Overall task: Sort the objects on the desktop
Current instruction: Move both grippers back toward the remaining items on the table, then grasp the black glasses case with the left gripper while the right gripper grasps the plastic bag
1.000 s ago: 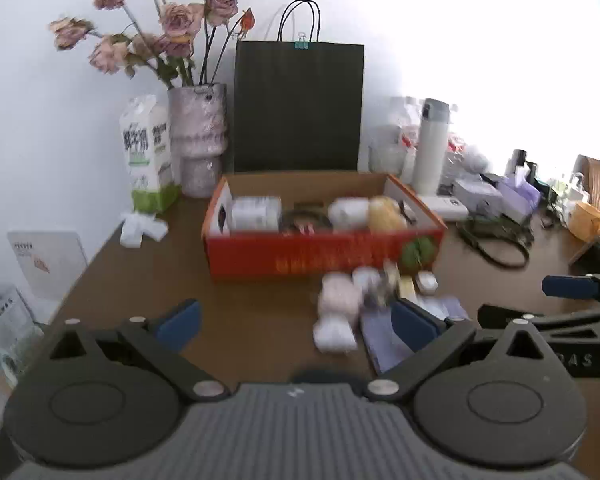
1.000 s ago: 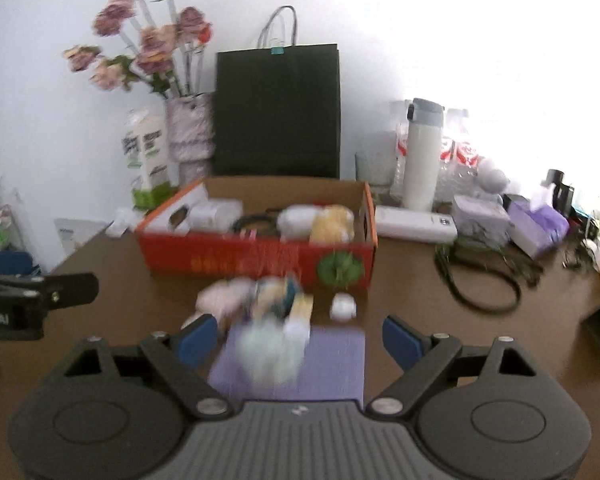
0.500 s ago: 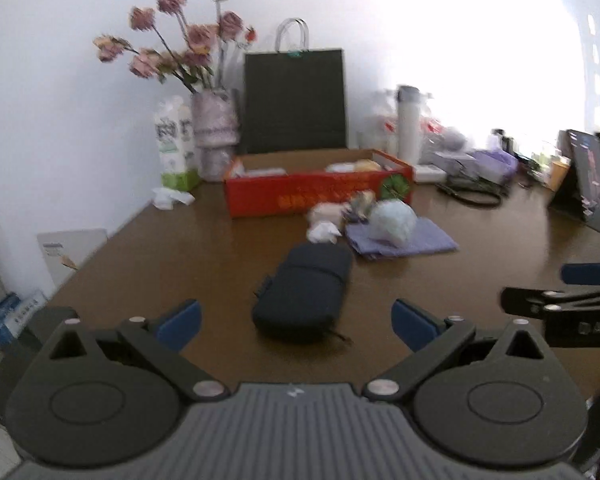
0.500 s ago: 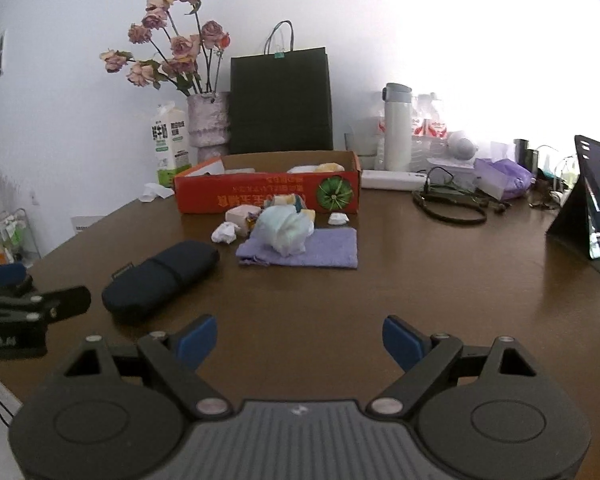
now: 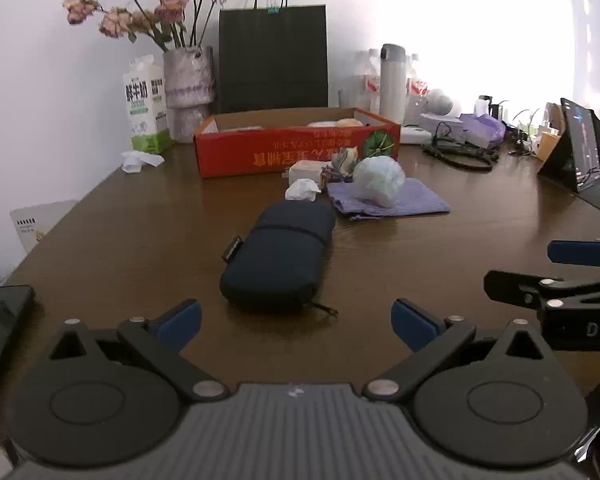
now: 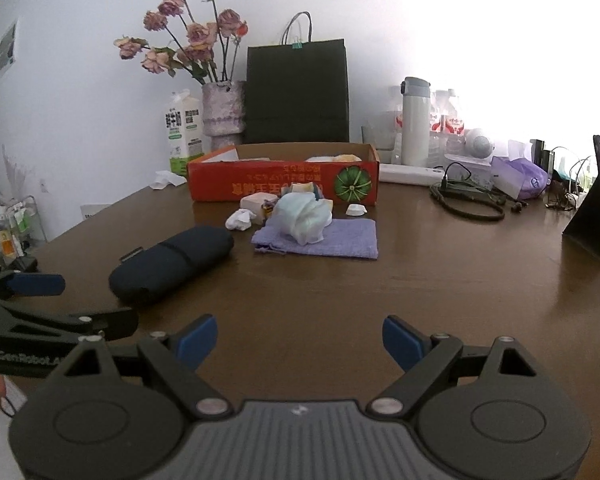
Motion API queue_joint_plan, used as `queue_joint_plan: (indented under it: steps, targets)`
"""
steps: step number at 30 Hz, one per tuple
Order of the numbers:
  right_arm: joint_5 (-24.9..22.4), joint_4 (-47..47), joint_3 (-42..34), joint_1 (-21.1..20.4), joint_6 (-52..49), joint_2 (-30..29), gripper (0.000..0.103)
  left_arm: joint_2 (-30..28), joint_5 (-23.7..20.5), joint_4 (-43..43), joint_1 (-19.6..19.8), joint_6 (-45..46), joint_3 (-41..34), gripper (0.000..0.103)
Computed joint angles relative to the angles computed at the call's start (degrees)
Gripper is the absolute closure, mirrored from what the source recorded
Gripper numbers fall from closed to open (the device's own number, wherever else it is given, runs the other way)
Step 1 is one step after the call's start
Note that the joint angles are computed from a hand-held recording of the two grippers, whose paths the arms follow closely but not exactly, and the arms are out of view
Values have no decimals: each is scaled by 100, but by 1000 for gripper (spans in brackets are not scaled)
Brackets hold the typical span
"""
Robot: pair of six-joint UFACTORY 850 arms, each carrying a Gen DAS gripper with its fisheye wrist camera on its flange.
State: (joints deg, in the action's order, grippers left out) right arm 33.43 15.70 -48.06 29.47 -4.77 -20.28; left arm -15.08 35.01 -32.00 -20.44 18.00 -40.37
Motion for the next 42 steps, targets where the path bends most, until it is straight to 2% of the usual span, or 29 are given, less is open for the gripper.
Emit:
queue_joint_plan:
  steps: [3, 6, 8, 12, 15, 16, 18, 19, 21, 22, 23, 25, 28, 30, 32, 35, 40, 42]
  targets:
    - [-286, -101, -316, -106, 68, -187, 14, -321, -203, 367, 234, -42, -411, 0]
    - [-557, -457, -721, -275, 393, -428, 14, -663, -653, 545, 452, 142, -927, 0]
    - [-696, -661, -989, -358, 500, -581, 14, -844, -1094, 1237, 650, -360, -1250, 0]
    - [-1102, -1014, -1806, -470, 575, -1044, 14, -1184, -1561, 3026, 925, -1989, -1765, 2]
    - [-1476, -1442, -2663, -513, 812, -1558, 14, -1381, -1840, 3709, 1004, -2728, -2069, 18]
    - [-1631, -1554, -2941, -517, 921, -1713, 14, -1398, -1792, 3633, 1009, -2656, -2084, 27]
    - [-1981, -1756, -3555, -525, 1202, -2075, 18, -1412, -1764, 3462, 1006, -2402, -2099, 31]
    - [-2092, -1832, -3791, -530, 1319, -2227, 21, -1403, -1715, 3416, 1006, -2434, -2079, 34]
    - [-2416, -1328, -4283, -517, 878, -2556, 39, -1365, -1609, 3291, 1001, -2456, -2005, 38]
    - [-2591, -1194, -4461, -522, 792, -2673, 58, -1327, -1572, 3062, 983, -2315, -1954, 38]
    - [-2723, -1280, -4572, -529, 945, -2749, 59, -1286, -1549, 2881, 968, -2205, -1910, 38]
    - [-2488, -1595, -4361, -538, 1373, -2644, 62, -1194, -1501, 2742, 959, -2204, -1801, 39]
    - [-1924, -1088, -3667, -513, 819, -2181, 62, -1010, -1375, 2552, 940, -2234, -1579, 39]
    - [-1525, -1244, -3111, -519, 1022, -1796, 62, -836, -1155, 2254, 882, -1982, -1371, 39]
    - [-1377, -1529, -2609, -523, 1371, -1437, 62, -654, -935, 1685, 761, -1466, -1172, 39]
    - [-1229, -1575, -1925, -463, 1458, -1012, 62, -443, -708, 1325, 611, -1124, -932, 39]
    - [-897, -143, -1013, -167, 48, -565, 61, -161, -602, 1005, 371, -1028, -565, 39]
    - [-846, 79, -771, -110, -54, -441, 61, -49, -552, 855, 276, -897, -415, 39]
